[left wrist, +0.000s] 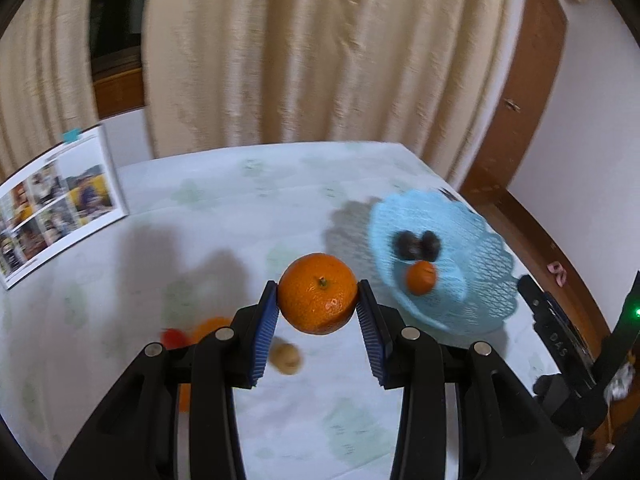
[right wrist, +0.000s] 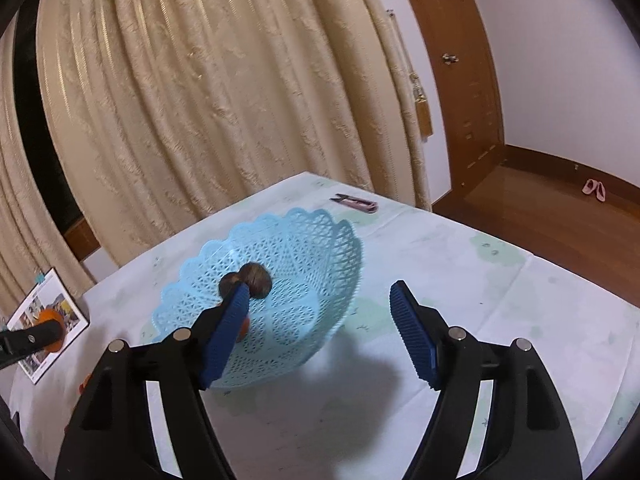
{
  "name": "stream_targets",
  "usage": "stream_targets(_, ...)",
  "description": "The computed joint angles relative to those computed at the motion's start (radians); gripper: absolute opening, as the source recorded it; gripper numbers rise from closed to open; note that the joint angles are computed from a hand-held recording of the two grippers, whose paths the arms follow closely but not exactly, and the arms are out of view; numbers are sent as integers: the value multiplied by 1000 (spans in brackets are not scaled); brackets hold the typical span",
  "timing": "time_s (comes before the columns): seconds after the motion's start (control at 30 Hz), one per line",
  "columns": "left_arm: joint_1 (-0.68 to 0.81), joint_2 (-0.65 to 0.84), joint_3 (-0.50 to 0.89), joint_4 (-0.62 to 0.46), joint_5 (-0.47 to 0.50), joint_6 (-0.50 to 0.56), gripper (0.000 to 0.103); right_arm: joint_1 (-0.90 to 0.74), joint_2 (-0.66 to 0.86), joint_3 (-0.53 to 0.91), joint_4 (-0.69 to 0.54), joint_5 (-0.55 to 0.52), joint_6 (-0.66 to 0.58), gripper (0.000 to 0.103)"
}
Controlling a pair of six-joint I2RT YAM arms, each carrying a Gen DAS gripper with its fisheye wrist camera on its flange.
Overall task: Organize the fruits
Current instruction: 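Carry the orange over the blue basket and open the left tool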
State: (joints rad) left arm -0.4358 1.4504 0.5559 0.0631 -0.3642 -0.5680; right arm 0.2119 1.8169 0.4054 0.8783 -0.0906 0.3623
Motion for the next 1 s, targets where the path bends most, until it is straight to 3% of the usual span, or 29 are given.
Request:
stream_targets(0.23, -69, 198, 140, 44, 35, 16, 40, -34, 19, -9, 28, -15, 38, 75)
stream_targets(0.6, -102, 369, 280, 115, 115, 30, 41, -68, 12, -31, 45, 7, 88, 76)
stream_targets(0.63, -108, 376, 287, 123, 113, 29, 47, -73, 14, -30, 44, 5, 95, 76)
stream_targets(0.67, -113, 375, 287, 135, 110, 31, 62, -79, 15, -31, 44, 1, 100, 76)
stream_targets(0.73, -120, 361, 270, 165, 97, 36, 77, -82, 14, -33, 47, 0, 102, 76)
stream_targets(1.0, -74, 227, 172, 143, 29, 36, 88, -65, 8, -62, 102, 24, 95, 82)
